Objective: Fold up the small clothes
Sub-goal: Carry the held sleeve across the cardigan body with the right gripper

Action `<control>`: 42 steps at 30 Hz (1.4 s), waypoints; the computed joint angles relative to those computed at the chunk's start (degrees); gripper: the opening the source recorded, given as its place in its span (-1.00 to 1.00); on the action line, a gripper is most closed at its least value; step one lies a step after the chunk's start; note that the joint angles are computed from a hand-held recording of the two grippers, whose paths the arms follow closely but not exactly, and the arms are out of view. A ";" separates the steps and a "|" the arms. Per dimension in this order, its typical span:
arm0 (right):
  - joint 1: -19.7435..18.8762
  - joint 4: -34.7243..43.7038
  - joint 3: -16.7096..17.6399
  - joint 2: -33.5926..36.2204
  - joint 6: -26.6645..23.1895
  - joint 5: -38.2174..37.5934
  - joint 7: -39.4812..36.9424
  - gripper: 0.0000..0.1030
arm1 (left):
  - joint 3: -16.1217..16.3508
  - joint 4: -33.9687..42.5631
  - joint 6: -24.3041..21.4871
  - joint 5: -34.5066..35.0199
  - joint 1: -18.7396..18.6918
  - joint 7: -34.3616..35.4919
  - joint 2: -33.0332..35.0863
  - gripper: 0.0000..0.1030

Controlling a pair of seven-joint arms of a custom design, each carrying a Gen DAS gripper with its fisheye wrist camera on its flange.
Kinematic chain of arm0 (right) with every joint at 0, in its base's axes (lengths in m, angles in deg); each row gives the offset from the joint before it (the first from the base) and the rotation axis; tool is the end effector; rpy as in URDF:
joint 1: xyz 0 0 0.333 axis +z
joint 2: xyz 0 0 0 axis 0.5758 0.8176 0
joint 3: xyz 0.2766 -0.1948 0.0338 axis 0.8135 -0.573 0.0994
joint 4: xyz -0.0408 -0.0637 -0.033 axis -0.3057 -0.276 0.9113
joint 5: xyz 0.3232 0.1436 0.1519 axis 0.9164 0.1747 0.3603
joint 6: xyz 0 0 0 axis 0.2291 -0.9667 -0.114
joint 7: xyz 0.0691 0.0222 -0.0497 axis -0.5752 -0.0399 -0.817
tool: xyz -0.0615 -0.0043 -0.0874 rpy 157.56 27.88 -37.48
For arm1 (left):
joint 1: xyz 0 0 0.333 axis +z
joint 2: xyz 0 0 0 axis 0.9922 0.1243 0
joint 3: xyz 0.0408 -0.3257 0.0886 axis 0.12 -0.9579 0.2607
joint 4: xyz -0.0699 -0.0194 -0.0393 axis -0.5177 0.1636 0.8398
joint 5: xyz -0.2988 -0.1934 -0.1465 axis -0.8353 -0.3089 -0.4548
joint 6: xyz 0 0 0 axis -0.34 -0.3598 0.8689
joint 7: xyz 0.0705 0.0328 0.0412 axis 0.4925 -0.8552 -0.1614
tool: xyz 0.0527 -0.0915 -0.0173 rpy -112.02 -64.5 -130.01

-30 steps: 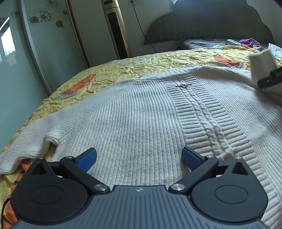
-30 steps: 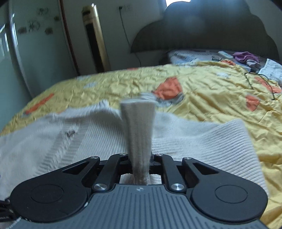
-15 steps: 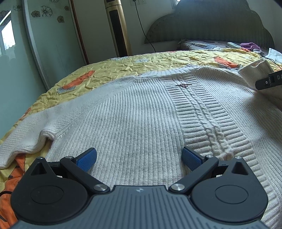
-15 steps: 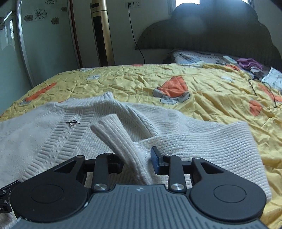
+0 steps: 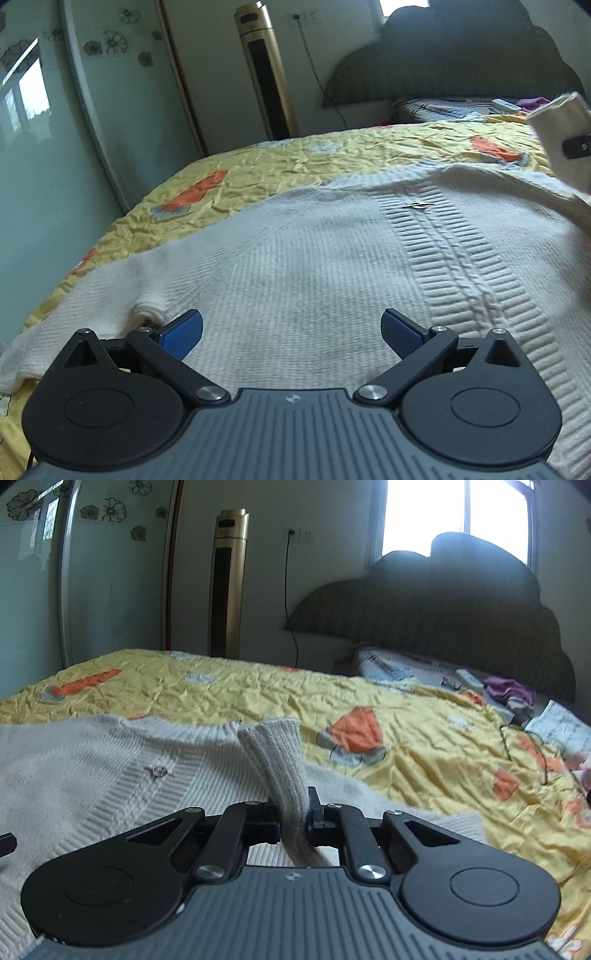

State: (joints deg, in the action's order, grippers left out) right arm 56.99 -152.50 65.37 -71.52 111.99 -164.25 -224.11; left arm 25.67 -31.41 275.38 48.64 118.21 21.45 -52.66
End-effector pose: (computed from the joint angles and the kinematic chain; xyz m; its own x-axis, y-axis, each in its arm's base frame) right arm 0.6010 0.2441 0.4782 -0.2616 -0.9612 0.0874 -0.4843 0.0524 -0.8733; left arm 0.6436 0.0200 0.4281 -0.3152 -0.9211 -0.2286 -0.4914 0.3645 -0.7910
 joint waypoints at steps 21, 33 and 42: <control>5.20 11.97 -1.55 8.69 0.21 0.22 -0.70 -0.68 | -0.56 1.52 -3.97 -10.34 1.20 9.01 1.65 1.00; 9.01 20.57 -5.31 15.71 3.49 7.27 -8.56 -0.68 | -1.31 0.84 -2.41 -10.57 1.90 8.87 2.23 1.00; 10.83 30.41 -8.41 22.99 4.80 15.13 -15.42 -0.68 | -0.49 0.27 -1.38 -7.94 1.62 5.74 2.07 1.00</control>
